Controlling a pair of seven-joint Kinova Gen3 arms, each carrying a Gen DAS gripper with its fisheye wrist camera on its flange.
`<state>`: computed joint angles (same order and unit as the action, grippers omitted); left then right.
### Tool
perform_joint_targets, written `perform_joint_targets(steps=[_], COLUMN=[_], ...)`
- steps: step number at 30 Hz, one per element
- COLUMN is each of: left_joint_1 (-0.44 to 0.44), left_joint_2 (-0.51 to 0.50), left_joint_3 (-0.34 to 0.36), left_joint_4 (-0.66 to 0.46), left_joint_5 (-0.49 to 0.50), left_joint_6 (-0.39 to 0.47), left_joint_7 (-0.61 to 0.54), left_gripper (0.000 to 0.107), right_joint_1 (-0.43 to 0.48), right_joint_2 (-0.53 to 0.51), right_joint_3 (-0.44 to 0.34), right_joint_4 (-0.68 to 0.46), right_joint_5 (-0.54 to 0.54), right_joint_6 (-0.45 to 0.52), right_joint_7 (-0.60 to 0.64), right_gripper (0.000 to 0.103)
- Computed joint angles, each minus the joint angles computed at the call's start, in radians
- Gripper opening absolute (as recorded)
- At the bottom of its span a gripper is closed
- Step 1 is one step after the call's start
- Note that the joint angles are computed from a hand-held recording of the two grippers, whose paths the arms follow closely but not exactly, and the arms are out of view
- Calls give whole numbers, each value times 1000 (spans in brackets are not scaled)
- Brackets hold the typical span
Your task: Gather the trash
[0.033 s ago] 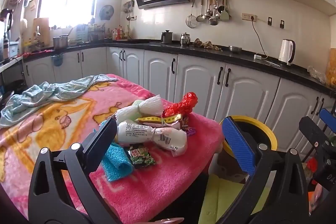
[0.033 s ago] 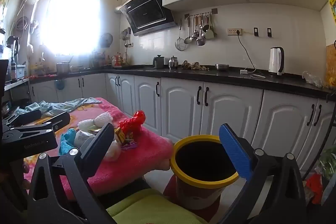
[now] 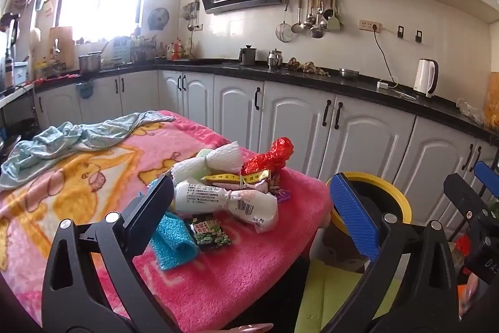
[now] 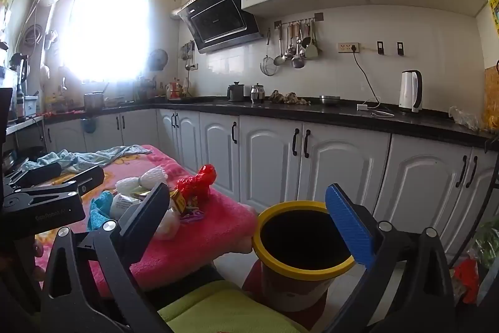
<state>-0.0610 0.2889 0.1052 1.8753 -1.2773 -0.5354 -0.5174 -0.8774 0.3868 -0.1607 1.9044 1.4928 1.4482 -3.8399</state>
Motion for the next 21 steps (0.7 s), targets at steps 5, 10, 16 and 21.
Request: perform_joint_targets(steps=[5, 10, 16, 21], left_joint_1=[2, -3, -4, -5], left_joint_2=[-1, 0, 0, 0], left_joint_3=[0, 5, 5, 6], left_joint_4=[5, 4, 5, 4], left_joint_5=[21, 19, 22, 20], left_joint_6=[1, 1, 1, 0], left_joint_7=[-28, -26, -32, -29], left_gripper=[92, 92, 92, 92], right_joint_1=[-4, -4, -3, -5], right_joint_2=[4, 5, 2, 4], right_joint_3=[0, 0, 0, 0], right_joint_4=[1, -5, -3, -7], right_joint_5=[3, 2, -2, -2], right_joint_6=[10, 9, 5, 7], right_joint_7=[5, 10, 5, 5], right_gripper=[97, 97, 97, 97])
